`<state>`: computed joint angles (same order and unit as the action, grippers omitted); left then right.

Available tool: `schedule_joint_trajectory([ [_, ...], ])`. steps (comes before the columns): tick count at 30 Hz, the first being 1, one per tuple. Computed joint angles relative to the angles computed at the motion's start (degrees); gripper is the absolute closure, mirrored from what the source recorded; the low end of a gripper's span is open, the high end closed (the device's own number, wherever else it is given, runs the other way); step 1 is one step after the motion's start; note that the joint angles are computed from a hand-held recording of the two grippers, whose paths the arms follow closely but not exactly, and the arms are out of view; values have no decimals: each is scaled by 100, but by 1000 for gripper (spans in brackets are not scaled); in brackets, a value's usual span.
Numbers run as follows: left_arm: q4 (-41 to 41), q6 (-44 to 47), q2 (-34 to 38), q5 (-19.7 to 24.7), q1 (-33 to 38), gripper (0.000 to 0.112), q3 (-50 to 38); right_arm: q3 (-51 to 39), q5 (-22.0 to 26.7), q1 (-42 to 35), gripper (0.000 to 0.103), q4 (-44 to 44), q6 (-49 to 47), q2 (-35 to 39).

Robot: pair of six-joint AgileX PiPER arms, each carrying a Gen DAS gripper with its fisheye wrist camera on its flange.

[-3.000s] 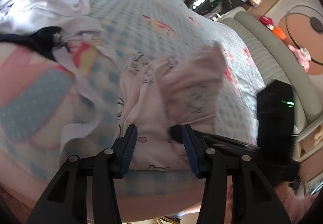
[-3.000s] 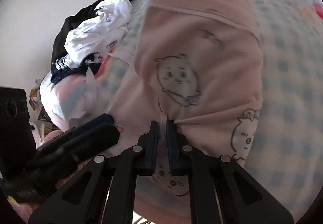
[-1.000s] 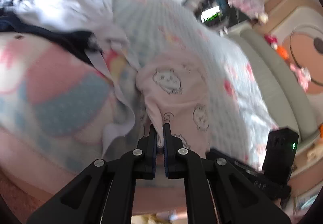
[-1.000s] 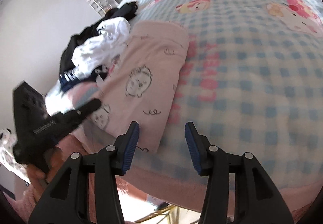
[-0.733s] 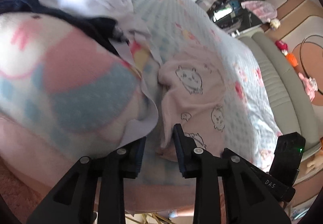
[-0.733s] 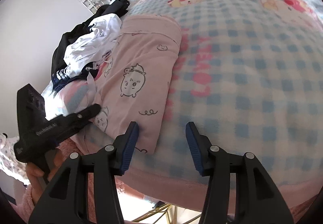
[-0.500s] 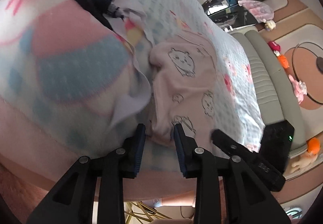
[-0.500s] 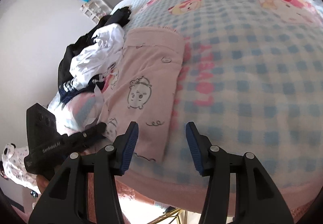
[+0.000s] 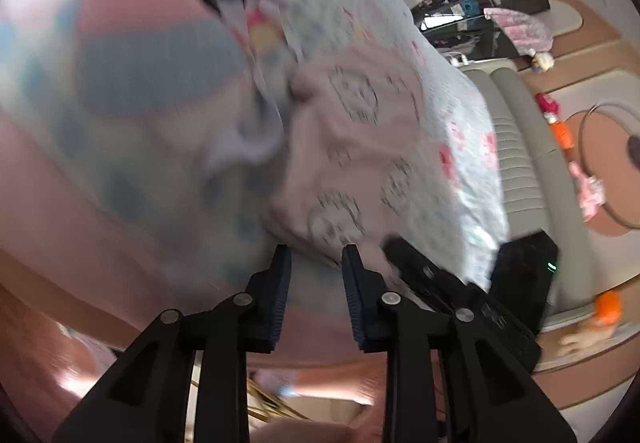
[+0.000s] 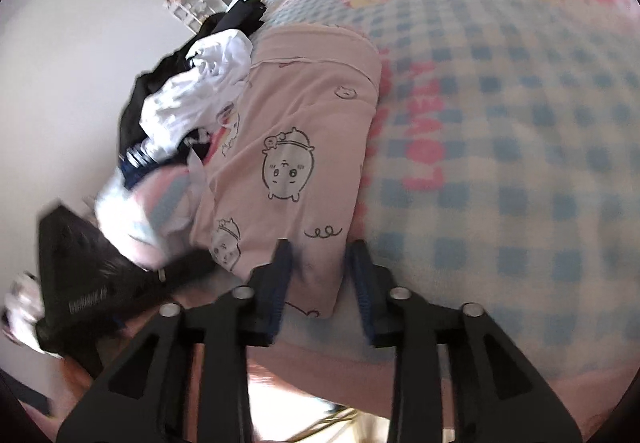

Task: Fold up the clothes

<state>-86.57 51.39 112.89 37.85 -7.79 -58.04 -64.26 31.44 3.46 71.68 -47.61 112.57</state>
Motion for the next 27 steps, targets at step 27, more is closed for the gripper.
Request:
schedule_joint_trajectory([
  [27, 2131, -1166, -708, -1357, -595, 90, -328, 672, -45, 482, 88, -497, -19, -1245],
])
